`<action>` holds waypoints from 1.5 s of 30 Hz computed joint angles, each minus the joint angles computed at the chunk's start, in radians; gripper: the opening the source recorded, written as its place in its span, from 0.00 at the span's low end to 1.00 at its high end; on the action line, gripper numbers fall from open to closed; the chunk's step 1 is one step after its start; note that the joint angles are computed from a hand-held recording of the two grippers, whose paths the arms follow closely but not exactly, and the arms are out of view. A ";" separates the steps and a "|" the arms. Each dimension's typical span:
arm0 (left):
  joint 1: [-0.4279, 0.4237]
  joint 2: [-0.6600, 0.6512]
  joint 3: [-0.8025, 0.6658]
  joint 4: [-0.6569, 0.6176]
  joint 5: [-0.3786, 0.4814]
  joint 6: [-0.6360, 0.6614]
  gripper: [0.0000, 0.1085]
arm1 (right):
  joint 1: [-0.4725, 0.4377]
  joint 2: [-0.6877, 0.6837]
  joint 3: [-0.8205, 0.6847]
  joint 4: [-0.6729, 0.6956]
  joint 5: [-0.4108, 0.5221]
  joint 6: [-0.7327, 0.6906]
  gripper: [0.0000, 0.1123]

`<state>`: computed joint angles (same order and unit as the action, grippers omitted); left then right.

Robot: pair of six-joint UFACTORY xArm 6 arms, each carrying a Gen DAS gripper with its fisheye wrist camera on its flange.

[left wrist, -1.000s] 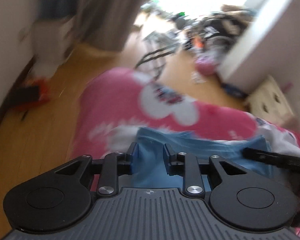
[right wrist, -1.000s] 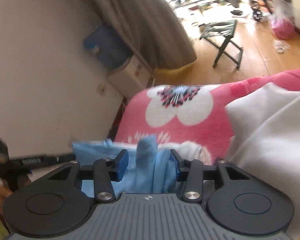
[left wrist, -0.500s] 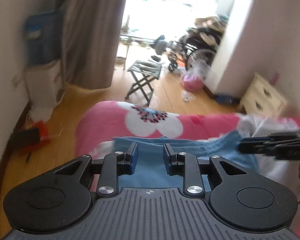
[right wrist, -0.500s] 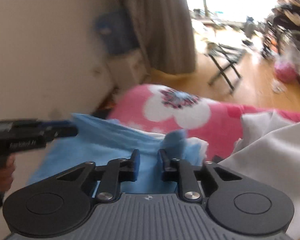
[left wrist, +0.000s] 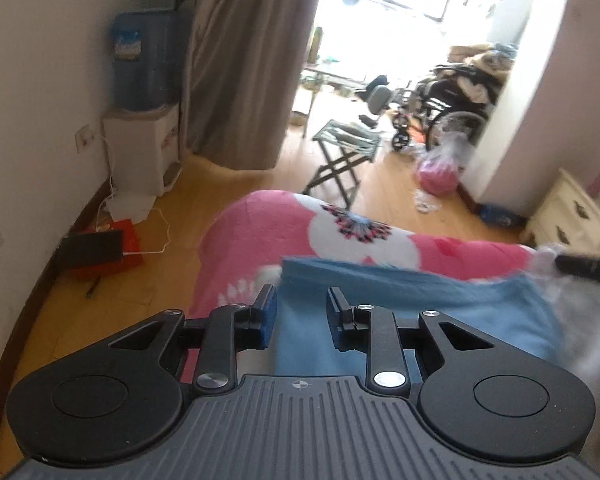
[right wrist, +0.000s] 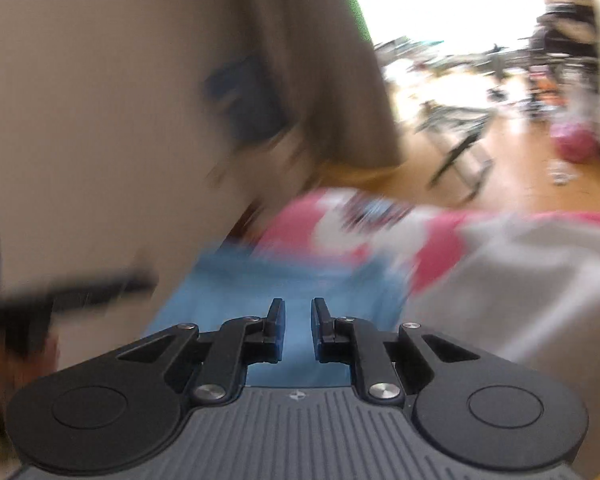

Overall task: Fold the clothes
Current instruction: 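Lower the shirt onto the folded stack and open both grippers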

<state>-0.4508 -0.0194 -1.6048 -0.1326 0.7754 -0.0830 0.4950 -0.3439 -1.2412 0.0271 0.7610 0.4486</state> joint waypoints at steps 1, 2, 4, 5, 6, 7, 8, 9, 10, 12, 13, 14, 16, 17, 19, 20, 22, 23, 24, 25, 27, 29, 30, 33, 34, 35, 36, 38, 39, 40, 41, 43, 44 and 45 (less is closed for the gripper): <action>-0.008 -0.035 0.031 -0.014 0.002 0.018 0.25 | 0.015 0.001 0.001 0.021 0.049 -0.026 0.14; -0.017 -0.050 0.045 -0.029 0.019 0.030 0.25 | 0.027 0.011 -0.002 0.011 0.104 -0.025 0.12; -0.042 -0.074 0.077 -0.019 0.067 0.027 0.25 | 0.030 -0.002 0.043 -0.018 0.122 0.052 0.10; -0.057 -0.067 0.078 0.035 0.101 0.008 0.25 | 0.025 -0.012 0.051 -0.004 0.119 0.076 0.10; -0.072 -0.060 0.082 0.088 0.128 -0.013 0.26 | 0.028 -0.024 0.042 -0.011 0.126 0.083 0.13; -0.079 -0.062 0.097 0.136 0.129 -0.044 0.26 | 0.036 -0.038 0.030 -0.028 0.134 0.084 0.15; -0.075 -0.065 0.093 0.147 0.130 -0.082 0.26 | 0.048 -0.059 0.024 -0.047 0.138 0.079 0.15; -0.071 -0.068 0.087 0.158 0.133 -0.121 0.25 | 0.059 -0.082 0.026 -0.041 0.138 0.063 0.15; -0.069 -0.076 0.085 0.168 0.133 -0.153 0.24 | 0.068 -0.105 0.032 -0.020 0.136 0.041 0.15; -0.077 -0.128 0.105 0.182 0.112 -0.174 0.25 | 0.075 -0.118 0.040 0.061 0.150 -0.014 0.15; -0.082 -0.154 0.113 0.185 0.110 -0.179 0.25 | 0.081 -0.115 0.043 0.099 0.162 -0.039 0.15; -0.090 -0.182 0.126 0.171 0.129 -0.171 0.25 | 0.087 -0.109 0.046 0.129 0.187 -0.052 0.16; -0.111 -0.236 0.157 0.119 0.186 -0.138 0.25 | 0.095 -0.081 0.040 0.170 0.290 -0.034 0.16; -0.124 -0.254 0.173 0.098 0.221 -0.122 0.26 | 0.103 -0.071 0.033 0.157 0.341 0.001 0.16; -0.162 -0.272 0.205 0.143 0.274 -0.131 0.26 | 0.112 -0.087 0.028 0.128 0.403 0.070 0.16; -0.184 -0.279 0.222 0.189 0.288 -0.146 0.26 | 0.114 -0.111 0.033 0.125 0.414 0.097 0.16; -0.207 -0.283 0.213 0.278 0.306 -0.221 0.26 | 0.125 -0.171 0.031 0.105 0.428 0.129 0.16; -0.212 -0.283 0.196 0.302 0.322 -0.267 0.26 | 0.140 -0.192 0.017 0.074 0.450 0.148 0.16; -0.212 -0.293 0.186 0.310 0.326 -0.314 0.26 | 0.160 -0.205 -0.001 0.042 0.474 0.169 0.19; -0.216 -0.308 0.183 0.319 0.330 -0.348 0.26 | 0.181 -0.213 -0.023 0.012 0.502 0.184 0.20; -0.242 -0.327 0.156 0.358 0.369 -0.410 0.27 | 0.225 -0.228 -0.061 -0.042 0.551 0.219 0.20; -0.283 -0.350 0.140 0.390 0.421 -0.455 0.28 | 0.287 -0.248 -0.097 -0.097 0.597 0.256 0.23; -0.308 -0.363 0.132 0.407 0.452 -0.483 0.31 | 0.324 -0.250 -0.114 -0.130 0.610 0.278 0.27; -0.400 -0.350 0.043 0.449 0.611 -0.587 0.36 | 0.448 -0.257 -0.150 -0.228 0.647 0.343 0.33; -0.429 -0.339 0.001 0.449 0.671 -0.629 0.37 | 0.500 -0.255 -0.169 -0.265 0.670 0.370 0.33; -0.455 -0.345 -0.018 0.446 0.709 -0.672 0.37 | 0.554 -0.251 -0.191 -0.302 0.699 0.397 0.35; -0.483 -0.349 -0.037 0.443 0.743 -0.715 0.39 | 0.611 -0.244 -0.210 -0.346 0.729 0.423 0.37; -0.545 -0.368 -0.046 0.451 0.775 -0.786 0.41 | 0.726 -0.227 -0.248 -0.433 0.797 0.478 0.37; -0.582 -0.381 -0.044 0.465 0.785 -0.817 0.45 | 0.777 -0.218 -0.265 -0.468 0.832 0.509 0.38; -0.618 -0.391 -0.043 0.478 0.796 -0.848 0.47 | 0.828 -0.207 -0.283 -0.502 0.868 0.539 0.38; -0.648 -0.399 -0.042 0.486 0.803 -0.874 0.48 | 0.871 -0.199 -0.298 -0.526 0.899 0.569 0.38; -0.701 -0.424 -0.025 0.499 0.805 -0.913 0.50 | 0.948 -0.185 -0.324 -0.566 0.954 0.632 0.39; -0.730 -0.427 -0.027 0.512 0.822 -0.931 0.50 | 0.985 -0.178 -0.336 -0.589 0.979 0.659 0.39; -0.759 -0.432 -0.028 0.526 0.839 -0.946 0.51 | 1.020 -0.171 -0.347 -0.613 1.004 0.683 0.40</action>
<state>-1.2097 -0.4514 -1.6324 0.3930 1.6143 -1.0286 1.5150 -0.5146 -1.5885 -0.5859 1.7647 1.1311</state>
